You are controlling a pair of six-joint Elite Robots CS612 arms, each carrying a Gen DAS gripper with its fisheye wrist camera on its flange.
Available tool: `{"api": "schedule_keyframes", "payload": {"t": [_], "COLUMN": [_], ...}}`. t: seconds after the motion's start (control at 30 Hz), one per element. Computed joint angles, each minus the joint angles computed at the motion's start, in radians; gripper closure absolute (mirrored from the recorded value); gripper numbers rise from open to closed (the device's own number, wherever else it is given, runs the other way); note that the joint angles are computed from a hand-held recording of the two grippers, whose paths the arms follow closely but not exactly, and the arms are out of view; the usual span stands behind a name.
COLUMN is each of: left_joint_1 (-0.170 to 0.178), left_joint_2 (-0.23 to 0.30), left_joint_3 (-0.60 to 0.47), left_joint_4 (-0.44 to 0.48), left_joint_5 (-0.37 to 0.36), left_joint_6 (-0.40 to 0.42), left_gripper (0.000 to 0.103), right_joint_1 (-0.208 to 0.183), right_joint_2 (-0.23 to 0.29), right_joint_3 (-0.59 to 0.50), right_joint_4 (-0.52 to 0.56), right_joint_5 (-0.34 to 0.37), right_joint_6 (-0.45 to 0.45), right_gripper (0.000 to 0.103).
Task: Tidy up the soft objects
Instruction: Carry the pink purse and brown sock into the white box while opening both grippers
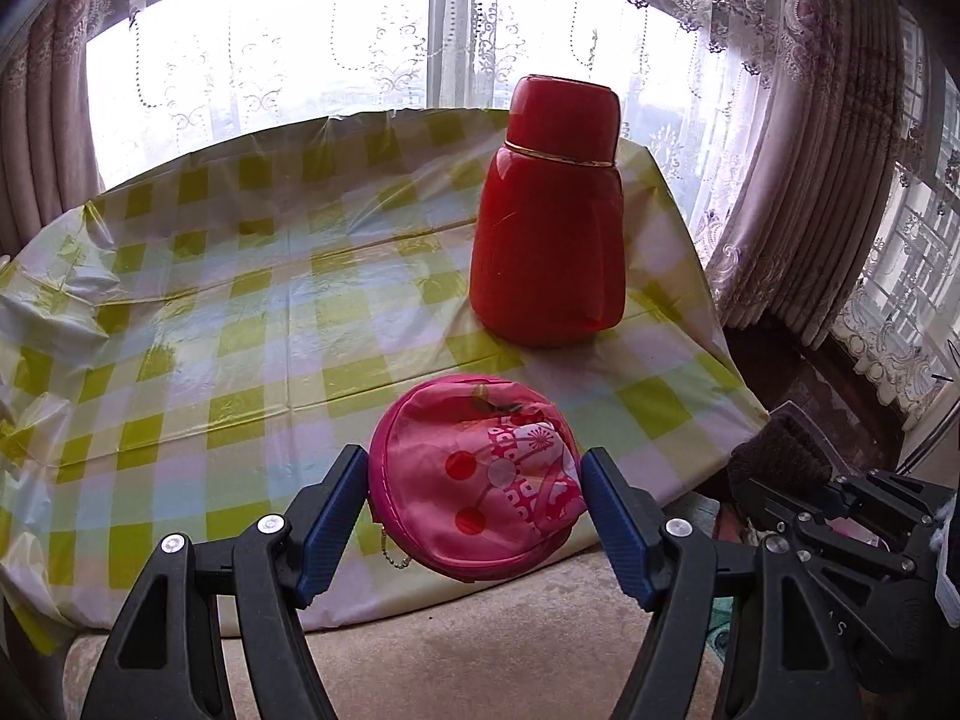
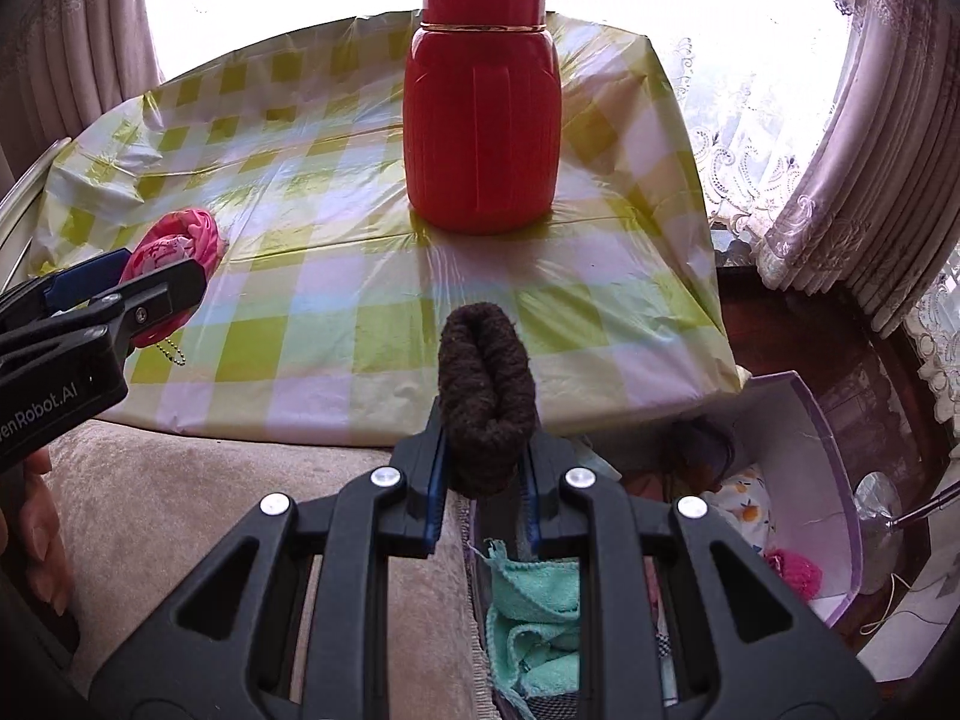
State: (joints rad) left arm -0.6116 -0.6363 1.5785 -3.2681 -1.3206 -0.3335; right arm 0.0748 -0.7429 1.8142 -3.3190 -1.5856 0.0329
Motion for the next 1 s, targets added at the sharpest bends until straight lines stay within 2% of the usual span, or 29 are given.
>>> {"api": "schedule_keyframes", "payload": {"t": [0.2, 0.33, 0.53, 0.63, 0.7, 0.73, 0.77, 0.8, 0.87, 1.0], "left_joint_1": [-0.027, -0.044, -0.057, -0.049, -0.048, -0.049, -0.048, -0.046, -0.042, -0.045], "left_joint_2": [0.004, 0.009, 0.024, 0.038, 0.042, 0.041, 0.04, 0.039, 0.032, 0.011], "left_joint_3": [0.0, -0.009, -0.039, -0.067, -0.075, -0.075, -0.073, -0.071, -0.061, -0.022], "left_joint_4": [-0.047, -0.048, -0.029, 0.007, 0.035, 0.048, 0.057, 0.067, 0.094, 0.12], "left_joint_5": [-0.141, -0.199, -0.303, -0.394, -0.399, -0.395, -0.394, -0.401, -0.416, -0.43], "left_joint_6": [0.017, 0.027, 0.046, 0.017, 0.002, -0.004, -0.013, -0.025, -0.055, -0.079], "left_gripper": [0.03, 0.03, 0.028, 0.021, 0.02, 0.02, 0.02, 0.02, 0.02, 0.02], "right_joint_1": [-0.051, -0.081, -0.115, -0.121, -0.125, -0.127, -0.129, -0.13, -0.129, -0.123], "right_joint_2": [-0.041, -0.059, -0.07, -0.075, -0.078, -0.08, -0.082, -0.083, -0.085, -0.095], "right_joint_3": [0.081, 0.121, 0.153, 0.158, 0.164, 0.166, 0.173, 0.176, 0.187, 0.206], "right_joint_4": [-0.051, -0.072, -0.09, -0.093, -0.095, -0.094, -0.097, -0.098, -0.11, -0.09], "right_joint_5": [-0.047, -0.075, -0.115, -0.151, -0.161, -0.161, -0.163, -0.163, -0.167, -0.172], "right_joint_6": [0.035, 0.07, 0.119, 0.135, 0.139, 0.145, 0.15, 0.155, 0.158, 0.16], "right_gripper": [0.08, 0.08, 0.08, 0.078, 0.075, 0.073, 0.064, 0.048, 0.029, 0.027]}}
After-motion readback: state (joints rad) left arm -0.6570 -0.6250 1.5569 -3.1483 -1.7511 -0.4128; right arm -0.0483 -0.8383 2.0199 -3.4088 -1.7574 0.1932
